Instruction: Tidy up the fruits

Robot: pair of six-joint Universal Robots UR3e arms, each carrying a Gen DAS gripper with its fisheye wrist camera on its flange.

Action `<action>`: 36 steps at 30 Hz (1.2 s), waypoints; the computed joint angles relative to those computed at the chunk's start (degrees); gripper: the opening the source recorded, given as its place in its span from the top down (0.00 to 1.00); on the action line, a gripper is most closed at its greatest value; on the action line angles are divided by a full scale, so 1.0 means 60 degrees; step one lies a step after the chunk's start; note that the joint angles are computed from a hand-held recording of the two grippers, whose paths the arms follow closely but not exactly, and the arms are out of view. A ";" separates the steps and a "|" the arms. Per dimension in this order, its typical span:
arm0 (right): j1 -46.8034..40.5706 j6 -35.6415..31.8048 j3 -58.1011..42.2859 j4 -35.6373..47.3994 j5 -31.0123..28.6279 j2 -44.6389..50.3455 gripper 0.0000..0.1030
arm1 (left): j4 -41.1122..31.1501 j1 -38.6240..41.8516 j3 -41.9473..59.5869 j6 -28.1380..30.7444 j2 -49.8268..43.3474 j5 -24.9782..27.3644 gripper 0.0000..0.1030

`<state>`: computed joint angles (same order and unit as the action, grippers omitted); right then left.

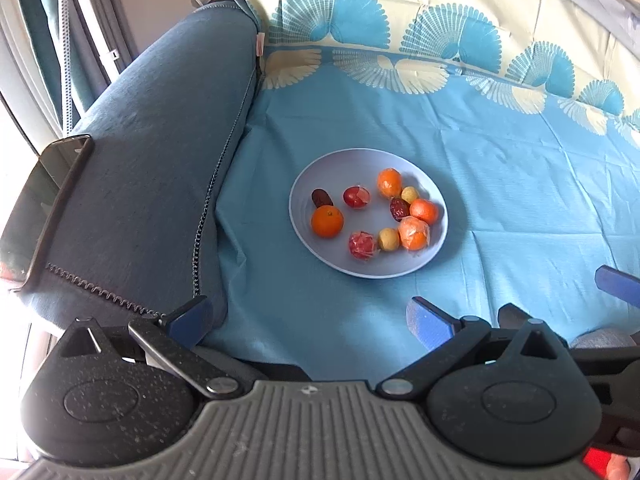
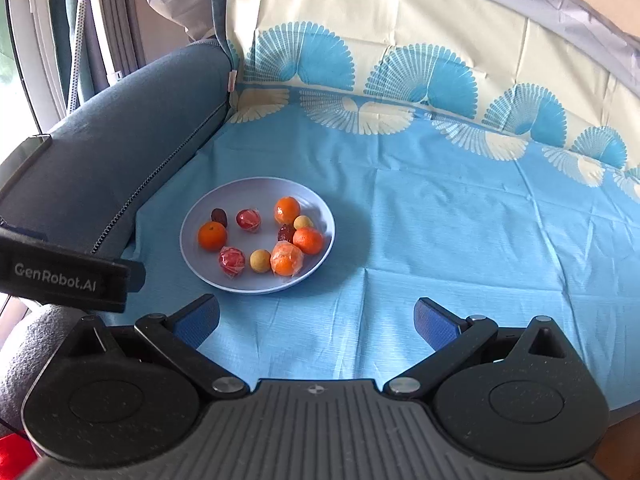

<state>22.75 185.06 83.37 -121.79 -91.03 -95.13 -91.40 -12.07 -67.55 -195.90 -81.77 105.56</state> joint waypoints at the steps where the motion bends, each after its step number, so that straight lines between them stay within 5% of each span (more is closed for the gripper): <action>1: 0.0016 -0.0002 0.0015 0.0035 -0.0013 -0.0094 0.01 | -0.0039 -0.0069 0.0016 -0.0049 0.0053 0.0056 0.00; 36: 0.0193 -0.0053 -0.0129 0.0362 -0.0128 -0.0437 0.01 | -0.0515 -0.0588 0.0573 -0.0009 -0.0148 0.0621 0.00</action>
